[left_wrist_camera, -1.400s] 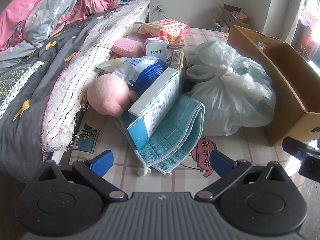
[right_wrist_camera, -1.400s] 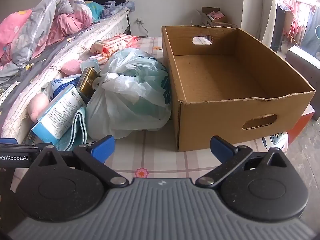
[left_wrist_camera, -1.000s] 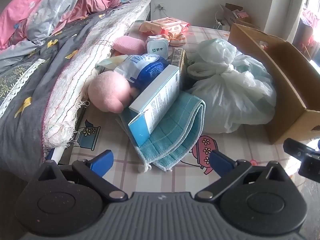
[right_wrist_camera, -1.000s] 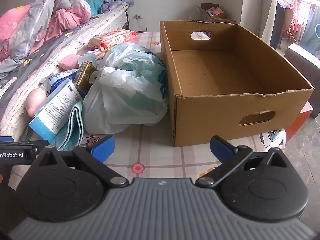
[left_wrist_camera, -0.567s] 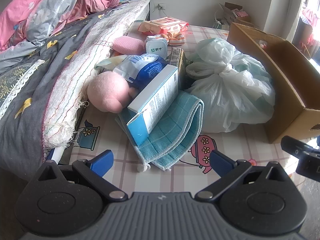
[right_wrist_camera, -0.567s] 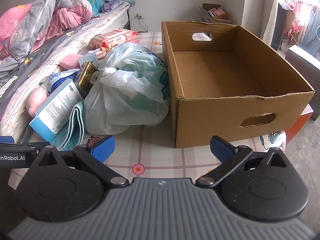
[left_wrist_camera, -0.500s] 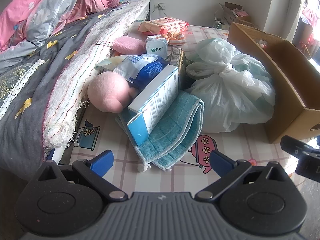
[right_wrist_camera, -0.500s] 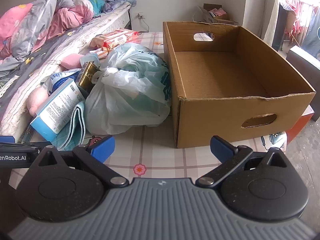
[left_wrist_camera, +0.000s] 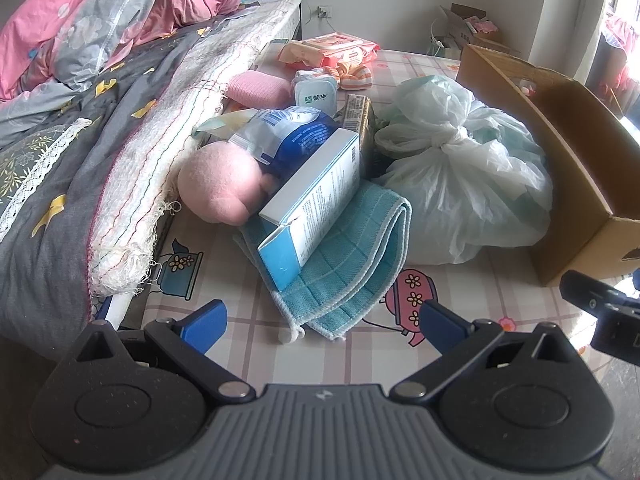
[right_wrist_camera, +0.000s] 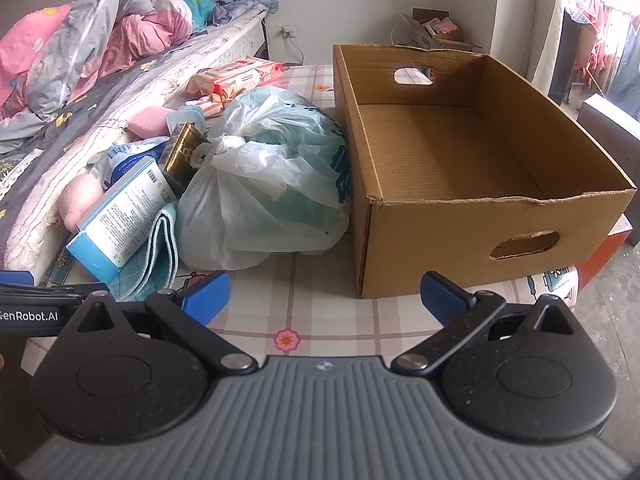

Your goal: Organize soft objects

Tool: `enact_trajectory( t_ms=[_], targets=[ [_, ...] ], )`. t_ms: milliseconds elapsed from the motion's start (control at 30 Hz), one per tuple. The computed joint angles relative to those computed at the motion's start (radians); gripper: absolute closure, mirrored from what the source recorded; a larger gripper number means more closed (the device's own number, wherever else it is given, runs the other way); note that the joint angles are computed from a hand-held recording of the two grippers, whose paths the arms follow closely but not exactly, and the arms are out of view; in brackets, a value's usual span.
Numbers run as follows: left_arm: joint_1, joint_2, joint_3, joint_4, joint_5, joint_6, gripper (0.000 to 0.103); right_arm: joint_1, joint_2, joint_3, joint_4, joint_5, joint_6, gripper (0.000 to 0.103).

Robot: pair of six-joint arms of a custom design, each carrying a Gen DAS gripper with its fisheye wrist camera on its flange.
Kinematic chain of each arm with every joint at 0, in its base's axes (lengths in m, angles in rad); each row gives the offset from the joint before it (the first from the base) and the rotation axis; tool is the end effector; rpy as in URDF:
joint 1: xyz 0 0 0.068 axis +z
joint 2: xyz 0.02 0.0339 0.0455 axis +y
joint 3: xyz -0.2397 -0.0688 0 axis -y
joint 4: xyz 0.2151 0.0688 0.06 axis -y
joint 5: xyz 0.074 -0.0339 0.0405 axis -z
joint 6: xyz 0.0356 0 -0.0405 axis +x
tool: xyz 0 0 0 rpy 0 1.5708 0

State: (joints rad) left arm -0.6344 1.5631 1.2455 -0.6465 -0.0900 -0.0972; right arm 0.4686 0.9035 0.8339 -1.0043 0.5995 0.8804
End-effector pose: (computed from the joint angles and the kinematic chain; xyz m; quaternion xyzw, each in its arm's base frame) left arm 0.2465 -0.1774 0.2531 0.2401 0.9228 -0.0667 0.2940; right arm 0.1337 0.0452 0.2558 0.2604 0.8917 -0.0768 0.3622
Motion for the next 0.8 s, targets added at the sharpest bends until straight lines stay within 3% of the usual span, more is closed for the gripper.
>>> enact_trajectory(
  t_ms=[800],
  targets=[
    [0.018,-0.008,-0.016,0.002,0.008,0.010,0.001,0.012,0.011,-0.003,0.006,0.001,0.012,0.001]
  ],
)
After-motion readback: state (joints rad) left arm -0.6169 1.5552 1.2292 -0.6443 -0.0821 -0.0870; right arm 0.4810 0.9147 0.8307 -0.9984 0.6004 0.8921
